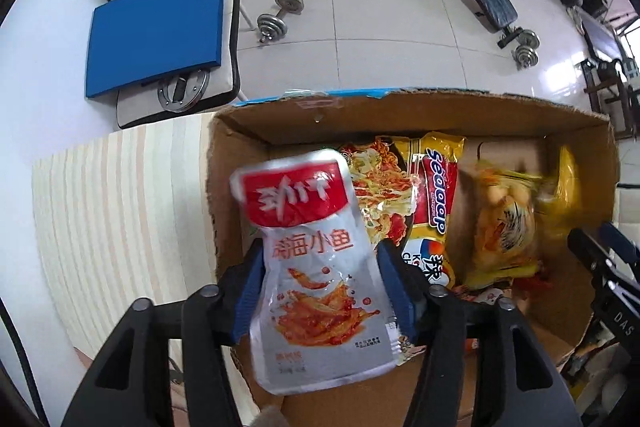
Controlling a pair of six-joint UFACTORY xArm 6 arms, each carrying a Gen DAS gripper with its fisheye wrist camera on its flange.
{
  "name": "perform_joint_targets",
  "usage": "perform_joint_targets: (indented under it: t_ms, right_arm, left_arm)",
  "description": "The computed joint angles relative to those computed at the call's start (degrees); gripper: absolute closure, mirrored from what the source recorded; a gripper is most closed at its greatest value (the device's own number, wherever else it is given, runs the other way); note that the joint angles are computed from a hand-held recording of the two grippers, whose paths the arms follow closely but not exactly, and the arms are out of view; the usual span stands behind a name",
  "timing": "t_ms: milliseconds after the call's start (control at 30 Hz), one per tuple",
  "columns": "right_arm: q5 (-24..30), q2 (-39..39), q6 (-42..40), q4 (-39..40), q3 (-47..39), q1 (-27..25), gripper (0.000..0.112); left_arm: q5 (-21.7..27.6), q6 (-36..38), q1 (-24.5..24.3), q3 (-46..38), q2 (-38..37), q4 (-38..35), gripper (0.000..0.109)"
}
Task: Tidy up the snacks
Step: 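Carry the fish packet and yellow bag into the box and open both tools, then grasp the red-white wafer pack with the left tool while the right tool grasps the fruit candy bag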
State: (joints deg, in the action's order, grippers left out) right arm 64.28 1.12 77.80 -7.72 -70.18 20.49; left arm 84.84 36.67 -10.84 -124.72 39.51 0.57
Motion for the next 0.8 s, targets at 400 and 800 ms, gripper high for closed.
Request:
perform_joint_targets:
  t_ms: [400,800]
  right_arm:
    - [-2.6,-1.4,0.4,2.0,-0.2,2.5,0.019]
    - [-4.6,-4.0,6.0,-2.1,-2.1,11.6,0.019]
  left_arm:
    - [1.8,2.3,3.3,3.0,-4.9,-8.9,0.018]
    - [-4.0,10.4,9.1,21.7,-22.4,-16.5,0.018]
